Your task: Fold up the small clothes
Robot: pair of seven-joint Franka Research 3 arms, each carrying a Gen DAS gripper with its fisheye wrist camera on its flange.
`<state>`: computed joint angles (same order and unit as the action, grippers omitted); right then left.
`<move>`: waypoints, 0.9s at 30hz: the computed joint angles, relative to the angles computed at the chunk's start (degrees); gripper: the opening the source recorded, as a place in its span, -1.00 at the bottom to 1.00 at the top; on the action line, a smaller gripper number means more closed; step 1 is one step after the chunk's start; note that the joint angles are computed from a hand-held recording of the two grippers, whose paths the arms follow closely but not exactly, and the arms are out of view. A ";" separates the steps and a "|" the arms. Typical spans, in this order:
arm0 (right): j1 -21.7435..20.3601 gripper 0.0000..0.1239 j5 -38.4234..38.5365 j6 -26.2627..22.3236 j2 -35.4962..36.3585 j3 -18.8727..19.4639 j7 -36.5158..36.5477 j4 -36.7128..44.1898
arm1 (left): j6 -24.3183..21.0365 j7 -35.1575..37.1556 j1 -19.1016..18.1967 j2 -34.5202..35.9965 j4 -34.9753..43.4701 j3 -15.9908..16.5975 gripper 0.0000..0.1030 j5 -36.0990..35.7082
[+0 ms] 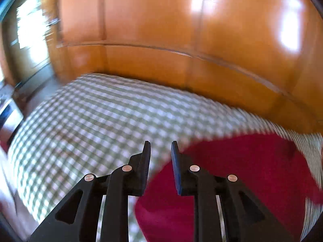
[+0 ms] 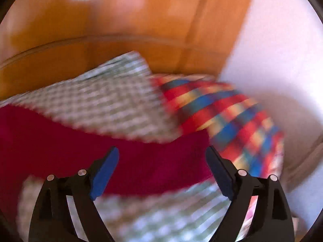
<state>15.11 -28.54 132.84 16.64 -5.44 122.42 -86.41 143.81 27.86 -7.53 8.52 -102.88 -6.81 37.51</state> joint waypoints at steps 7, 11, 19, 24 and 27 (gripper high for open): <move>-3.40 -0.23 40.36 -0.01 -8.44 9.71 -27.88 -14.38 | 18.28 25.23 -1.68 -6.76 -19.36 -6.66 -0.23 -27.57; -2.22 -0.23 52.81 0.45 -5.08 10.53 -30.03 -12.65 | 21.39 26.60 -5.54 -7.40 -24.18 -8.15 0.21 -34.16; 0.48 -0.47 56.60 0.92 1.77 11.12 -28.90 -5.31 | 20.09 13.89 -9.00 -4.92 -23.57 -6.75 -0.20 -21.19; 2.35 -0.84 50.00 -0.06 0.92 10.02 -27.93 -5.02 | 24.83 21.83 -7.70 -6.54 -26.75 -7.97 -0.83 -30.57; 1.83 -0.84 47.59 1.76 -3.42 9.13 -28.82 -8.05 | 28.52 27.23 -8.29 -11.09 -31.01 -7.59 -0.84 -38.99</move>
